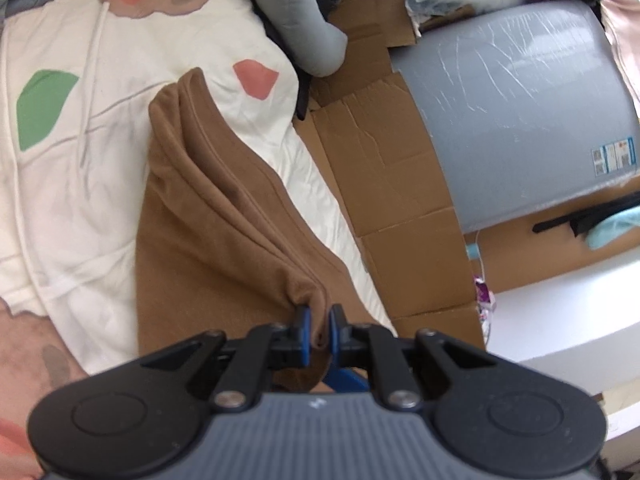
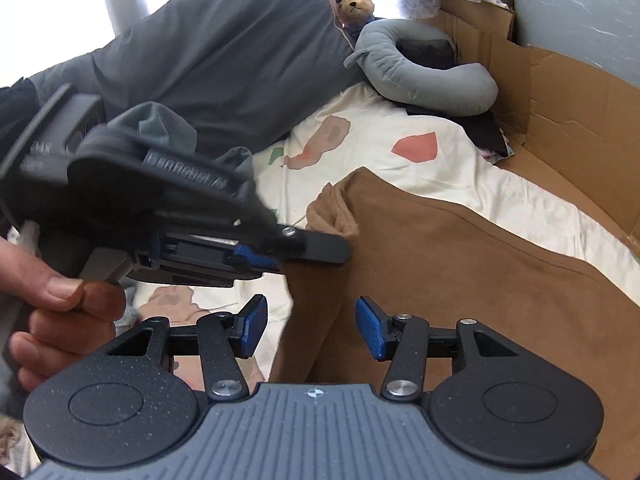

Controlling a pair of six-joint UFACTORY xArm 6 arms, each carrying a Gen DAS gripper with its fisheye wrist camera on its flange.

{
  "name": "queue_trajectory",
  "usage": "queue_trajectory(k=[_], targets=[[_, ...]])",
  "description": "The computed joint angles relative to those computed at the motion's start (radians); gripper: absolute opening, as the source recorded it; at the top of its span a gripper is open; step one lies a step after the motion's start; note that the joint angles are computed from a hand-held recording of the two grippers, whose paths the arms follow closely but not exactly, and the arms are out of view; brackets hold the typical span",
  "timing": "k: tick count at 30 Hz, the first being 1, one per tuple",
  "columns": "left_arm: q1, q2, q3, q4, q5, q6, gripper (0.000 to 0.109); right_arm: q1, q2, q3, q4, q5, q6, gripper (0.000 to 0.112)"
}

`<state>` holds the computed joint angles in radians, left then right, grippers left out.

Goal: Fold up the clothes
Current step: 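Close the right tool on the held corner while the left tool opens to release it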

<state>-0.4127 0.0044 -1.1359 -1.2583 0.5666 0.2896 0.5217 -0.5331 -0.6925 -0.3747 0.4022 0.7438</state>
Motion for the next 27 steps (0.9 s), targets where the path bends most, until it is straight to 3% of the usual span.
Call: queue_trajectory(k=[10, 12, 14, 15, 16, 18, 20, 22, 27], targets=[[0.004, -0.02, 0.017, -0.014, -0.019, -0.024, 0.01, 0.014, 0.131, -0.1, -0.259, 0.023, 0.226, 0.053], [0.015, -0.029, 0.022, -0.016, -0.01, -0.028, 0.01, 0.025, 0.157, -0.128, -0.307, 0.047, 0.252, 0.045], [0.032, -0.041, 0.024, -0.012, 0.004, -0.027, 0.01, 0.028, 0.18, -0.15, -0.327, 0.058, 0.244, 0.02], [0.04, -0.046, 0.024, -0.009, 0.012, -0.027, 0.011, 0.028, 0.19, -0.16, -0.332, 0.06, 0.233, 0.014], [0.05, -0.052, 0.023, -0.005, 0.022, -0.024, 0.016, 0.027, 0.198, -0.167, -0.329, 0.059, 0.219, 0.008], [0.065, -0.064, 0.023, 0.006, 0.025, -0.013, 0.026, 0.023, 0.206, -0.171, -0.316, 0.04, 0.193, 0.007], [0.077, -0.07, 0.021, 0.028, 0.01, 0.005, 0.061, 0.024, 0.214, -0.177, -0.3, 0.023, 0.164, 0.006], [0.089, -0.063, 0.019, 0.056, -0.015, 0.026, 0.069, 0.03, 0.223, -0.186, -0.285, 0.012, 0.134, 0.006], [0.154, 0.015, -0.022, 0.101, 0.013, 0.007, 0.072, 0.05, 0.246, -0.21, -0.253, -0.001, 0.074, 0.006]])
